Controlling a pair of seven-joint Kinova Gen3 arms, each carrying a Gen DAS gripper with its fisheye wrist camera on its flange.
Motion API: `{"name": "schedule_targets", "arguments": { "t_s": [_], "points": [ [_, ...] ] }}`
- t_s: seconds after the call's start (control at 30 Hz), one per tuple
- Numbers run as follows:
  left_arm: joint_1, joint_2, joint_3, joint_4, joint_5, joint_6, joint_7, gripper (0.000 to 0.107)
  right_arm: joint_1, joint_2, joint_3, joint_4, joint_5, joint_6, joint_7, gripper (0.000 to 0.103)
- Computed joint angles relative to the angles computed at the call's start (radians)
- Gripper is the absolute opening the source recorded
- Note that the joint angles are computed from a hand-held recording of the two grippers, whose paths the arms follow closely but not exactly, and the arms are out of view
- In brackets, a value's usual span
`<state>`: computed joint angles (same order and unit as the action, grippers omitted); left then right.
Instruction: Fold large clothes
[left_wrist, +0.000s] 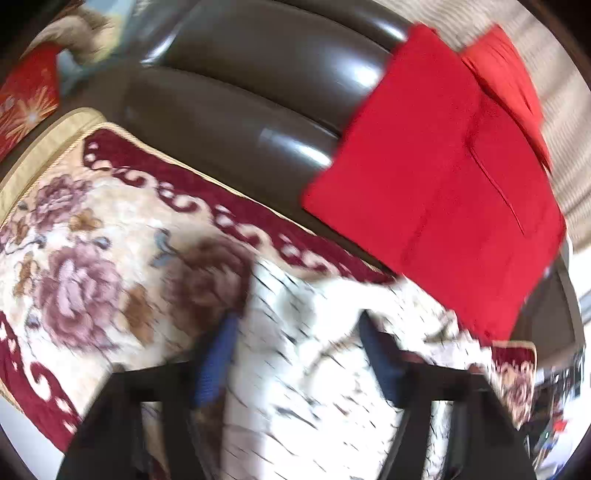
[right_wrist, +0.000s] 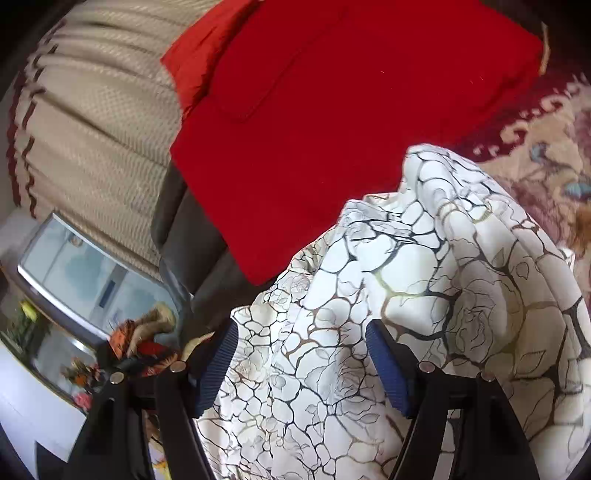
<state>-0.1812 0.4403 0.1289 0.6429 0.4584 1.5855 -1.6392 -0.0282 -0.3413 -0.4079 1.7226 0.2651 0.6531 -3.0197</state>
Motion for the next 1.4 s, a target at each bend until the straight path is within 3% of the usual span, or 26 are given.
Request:
{"name": "schedule_targets", "arguments": {
  "t_s": [0.1,0.17,0.23,0.27,0.33,0.4,0.5,0.6,0.7,0.77,0.83,0.93,1.07,1.17,1.23,1.33,1.4],
  "points": [
    [-0.017,-0.054,0.058,0.091,-0.045,-0.030,-0.039,0.074,-0.028,0.010,0.026,-0.012,-0.029,0.036,0.024,0.074],
    [-0.007,-0.085,0.057,0.161,-0.068,-0.045,-0.067,0.075,-0.055,0.021,0.073,-0.018,-0.083,0.071,0.055,0.074],
    [0.071,-0.119,-0.012,0.240,-0.144,-0.093,-0.109,0.075,-0.110,0.042,0.154,-0.019,-0.164,0.109,0.100,0.069],
    [0.116,-0.129,-0.059,0.273,-0.185,-0.117,-0.125,0.074,-0.121,0.049,0.175,-0.021,-0.189,0.130,0.117,0.062],
    [0.185,-0.102,-0.133,0.299,-0.246,-0.123,-0.121,0.075,-0.121,0.045,0.181,-0.020,-0.201,0.139,0.135,0.060],
    [0.179,-0.075,-0.147,0.296,-0.242,-0.093,-0.054,0.077,-0.120,0.038,0.177,-0.023,-0.198,0.140,0.146,0.060],
    [0.097,-0.103,-0.123,0.323,-0.159,-0.085,-0.023,0.076,-0.108,0.021,0.140,-0.017,-0.166,0.120,0.144,0.061],
    [0.065,-0.190,-0.156,0.388,-0.099,-0.102,-0.109,0.076,-0.117,0.024,0.109,-0.042,-0.133,0.099,0.181,0.059],
    [-0.069,-0.302,-0.129,0.519,0.023,-0.095,-0.173,0.076,-0.130,0.043,0.056,-0.087,-0.083,0.107,0.220,0.056],
    [-0.115,-0.354,-0.150,0.612,0.097,-0.088,-0.218,0.077,-0.146,0.070,0.013,-0.125,-0.044,0.132,0.236,0.050],
    [-0.130,-0.397,-0.198,0.705,0.159,-0.051,-0.241,0.077,-0.164,0.109,-0.035,-0.172,0.007,0.193,0.229,0.039],
    [-0.138,-0.439,-0.240,0.831,0.252,-0.039,-0.242,0.077,-0.211,0.153,-0.071,-0.206,0.052,0.245,0.198,0.036],
    [-0.137,-0.454,-0.258,0.968,0.337,-0.111,-0.152,0.079,-0.275,0.214,-0.115,-0.254,0.130,0.339,0.150,0.033],
    [-0.132,-0.452,-0.262,1.040,0.428,-0.164,-0.138,0.079,-0.324,0.262,-0.120,-0.288,0.175,0.408,0.133,0.031],
    [-0.124,-0.466,-0.261,1.067,0.479,-0.218,-0.178,0.079,-0.336,0.305,-0.102,-0.315,0.140,0.481,0.170,0.022],
    [-0.102,-0.461,-0.248,1.063,0.490,-0.278,-0.169,0.078,-0.391,0.315,0.028,-0.300,0.018,0.478,0.206,0.005],
    [-0.092,-0.449,-0.241,1.068,0.502,-0.306,-0.154,0.078,-0.422,0.285,0.120,-0.252,-0.063,0.415,0.244,0.001]
  ]
}}
